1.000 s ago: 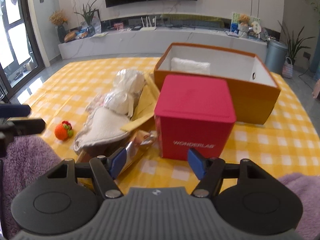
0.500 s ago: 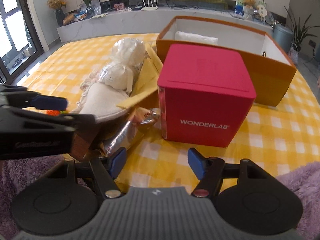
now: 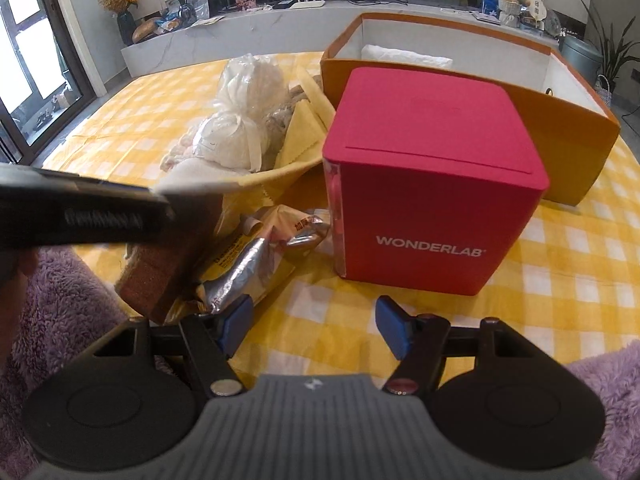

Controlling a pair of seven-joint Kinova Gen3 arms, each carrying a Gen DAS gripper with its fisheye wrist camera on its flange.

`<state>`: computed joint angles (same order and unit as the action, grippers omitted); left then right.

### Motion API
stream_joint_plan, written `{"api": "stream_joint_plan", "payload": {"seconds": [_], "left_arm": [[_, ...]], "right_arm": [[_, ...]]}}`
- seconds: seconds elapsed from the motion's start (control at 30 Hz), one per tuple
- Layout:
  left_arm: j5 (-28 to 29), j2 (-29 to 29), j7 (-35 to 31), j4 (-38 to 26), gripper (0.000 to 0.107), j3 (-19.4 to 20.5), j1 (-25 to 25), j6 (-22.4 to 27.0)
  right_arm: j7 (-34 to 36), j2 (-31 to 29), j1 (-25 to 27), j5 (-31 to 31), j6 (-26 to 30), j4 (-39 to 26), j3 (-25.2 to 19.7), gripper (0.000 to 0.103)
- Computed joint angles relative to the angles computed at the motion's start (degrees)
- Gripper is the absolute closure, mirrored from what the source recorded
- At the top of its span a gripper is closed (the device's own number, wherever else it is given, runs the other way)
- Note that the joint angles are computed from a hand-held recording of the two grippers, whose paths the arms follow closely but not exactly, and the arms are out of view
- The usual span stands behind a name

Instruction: Organize soft objects

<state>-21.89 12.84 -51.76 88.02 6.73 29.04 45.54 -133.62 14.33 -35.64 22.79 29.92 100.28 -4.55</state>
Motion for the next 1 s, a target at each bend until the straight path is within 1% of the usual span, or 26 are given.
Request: {"api": "stream_joint_plan", "payload": {"seconds": [0.03, 0.07, 0.1, 0.17, 0.23, 0.27, 0.3, 0.33, 0.37, 0.5, 0.57, 0.67, 0.7, 0.73, 0.77, 0.83, 0.9, 1.0], "left_arm": [[-0.2, -0.1, 1.0, -0.4, 0.082, -0.3, 0.1, 0.3], [-0.5, -0.5, 2.2, -0.2, 0.087, -0.6, 0.2, 0.3], [-0.8, -1.2, 3.4, 0.4, 0.09, -0.9, 0.1, 0.0], [-3.0, -2.3, 6.4, 0.8, 0.096, -1.2, 0.5, 0.2], [-5.8, -2.9, 8.7, 0.7, 0.097, -1.1, 0.8, 1.9], [-6.6, -2.8, 8.9, 0.5, 0.097, -0.9, 0.7, 2.9], [-7.1, -2.5, 8.7, 0.1, 0.095, -0.6, 0.5, 4.0], [-7.4, -1.9, 8.4, -0.6, 0.091, -0.5, 0.3, 5.3], [-7.7, -1.2, 8.1, -1.1, 0.09, -0.4, 0.3, 6.5], [-5.3, 0.5, 5.3, -2.9, 0.086, -0.5, -1.3, 9.2], [-3.9, 1.3, 3.1, -3.8, 0.08, -0.4, -2.0, 9.7], [-4.6, 3.0, 2.0, -5.7, 0.079, -0.9, -0.9, 12.2], [-4.6, 2.9, 2.1, -5.5, 0.081, -1.1, -0.8, 12.1], [-4.3, 2.4, 2.4, -4.9, 0.095, -1.2, -0.8, 11.5], [-3.9, 1.8, 2.3, -4.3, 0.1, -1.3, -1.0, 10.6], [-5.0, 0.5, 3.6, -3.0, 0.102, -1.4, -0.4, 9.4], [-7.2, -0.4, 5.8, -2.5, 0.102, -1.5, 0.6, 10.1], [-7.8, -2.5, 8.2, -1.4, 0.102, -1.1, 0.1, 9.5]], "right_arm": [[0.2, 0.1, 0.1, -0.1, 0.0, -0.1, -0.1, 0.036], [0.4, 0.1, 0.2, -0.2, -0.1, -0.1, -0.2, 0.036], [0.5, 0.1, 0.1, -0.2, -0.1, -0.1, -0.2, 0.036], [0.4, 0.1, -0.1, 0.1, 0.0, -0.3, -0.1, 0.036], [0.3, 0.1, -0.4, 0.3, 0.2, -0.4, 0.0, 0.036], [0.6, 0.0, -0.2, 0.2, 0.0, -0.3, -0.2, 0.036], [0.9, -0.1, -0.1, -0.1, -0.2, -0.4, -0.4, 0.036], [1.0, -0.1, -0.1, -0.1, -0.3, -0.5, -0.4, 0.036], [1.1, -0.2, -0.2, -0.1, -0.6, -0.6, -0.5, 0.036], [0.9, -0.5, -1.4, 1.6, -1.5, -0.6, -0.1, 0.036], [1.8, -0.4, -1.1, 1.3, -1.4, -1.2, -0.5, 0.036], [2.5, -0.5, -1.2, 1.1, -1.6, -1.6, -0.7, 0.036], [2.8, -0.5, -1.3, 1.2, -1.5, -1.9, -0.7, 0.036], [2.8, -0.5, -1.6, 1.6, -1.6, -2.1, -0.5, 0.036], [3.3, -0.5, -1.4, 1.7, -1.8, -2.3, -0.6, 0.036], [3.5, -0.6, -1.8, 2.0, -2.1, -2.6, -0.6, 0.036], [4.0, -0.5, -1.9, 2.2, -2.1, -3.2, -0.5, 0.036], [3.3, -0.2, -2.7, 3.2, -2.1, -4.1, 0.0, 0.036]]}}
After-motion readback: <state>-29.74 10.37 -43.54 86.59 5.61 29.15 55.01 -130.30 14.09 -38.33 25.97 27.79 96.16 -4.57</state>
